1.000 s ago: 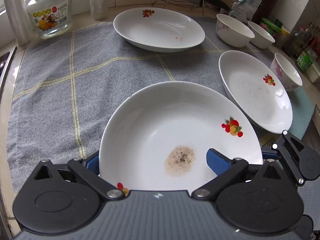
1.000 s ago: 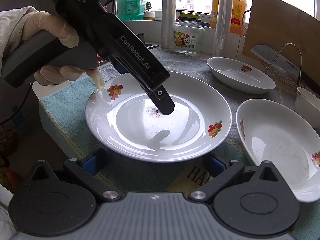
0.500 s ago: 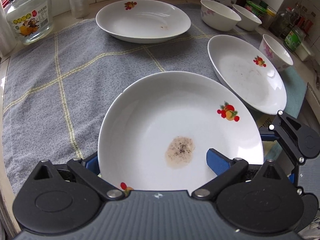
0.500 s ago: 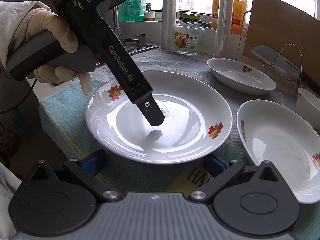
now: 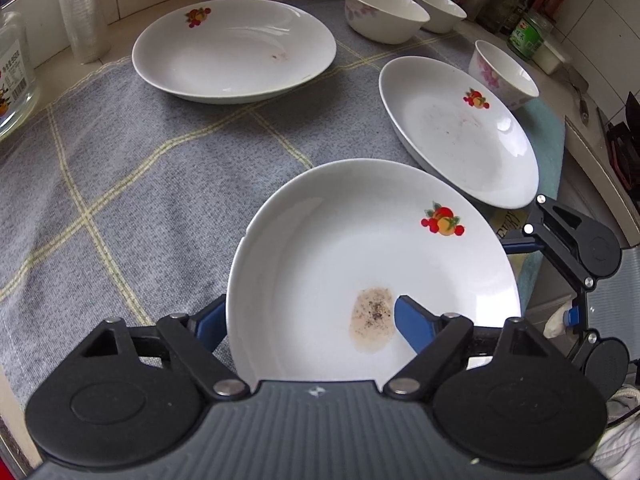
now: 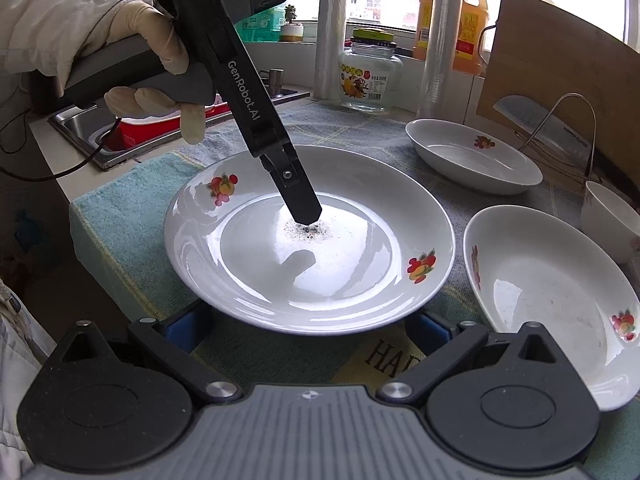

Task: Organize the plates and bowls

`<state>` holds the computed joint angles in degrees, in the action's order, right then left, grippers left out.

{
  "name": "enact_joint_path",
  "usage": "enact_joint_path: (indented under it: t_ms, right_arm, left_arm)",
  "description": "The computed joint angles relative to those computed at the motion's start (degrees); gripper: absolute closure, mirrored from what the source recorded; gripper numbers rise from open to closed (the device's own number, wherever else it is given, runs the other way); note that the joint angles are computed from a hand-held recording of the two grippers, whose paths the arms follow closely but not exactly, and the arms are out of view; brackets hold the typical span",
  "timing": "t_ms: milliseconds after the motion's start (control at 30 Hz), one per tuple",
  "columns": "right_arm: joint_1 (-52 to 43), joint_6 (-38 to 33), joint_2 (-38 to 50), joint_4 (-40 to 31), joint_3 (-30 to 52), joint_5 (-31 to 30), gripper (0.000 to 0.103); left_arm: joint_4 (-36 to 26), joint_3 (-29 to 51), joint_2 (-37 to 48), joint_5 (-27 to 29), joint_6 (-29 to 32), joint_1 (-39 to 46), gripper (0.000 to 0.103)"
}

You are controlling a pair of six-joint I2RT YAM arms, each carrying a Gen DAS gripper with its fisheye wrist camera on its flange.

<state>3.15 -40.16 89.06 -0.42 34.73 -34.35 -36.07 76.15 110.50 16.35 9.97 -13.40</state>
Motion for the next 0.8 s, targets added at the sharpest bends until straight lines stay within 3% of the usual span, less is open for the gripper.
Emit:
enact_joint_path:
  t_ms: [233,367,800]
  right_arm:
    - [-0.02,0.03,0.56,-0.94,1.12,-0.01,0.0]
    - [-0.38,-0.3,1.63,-3.96,3.03,-1.01,0.0]
    - [0.86,-0.4,1.89,-8.02,5.6,0.96,0.0]
  left_arm:
    - [-2.74,4.51,3.12,1.42,2.55,-0.11,0.019]
    - [-3.73,6.28,4.34,1.76,3.25,-0.17,0.025]
    - [-5.83,7.75,4.98,1.97,3.5,0.27,0.028]
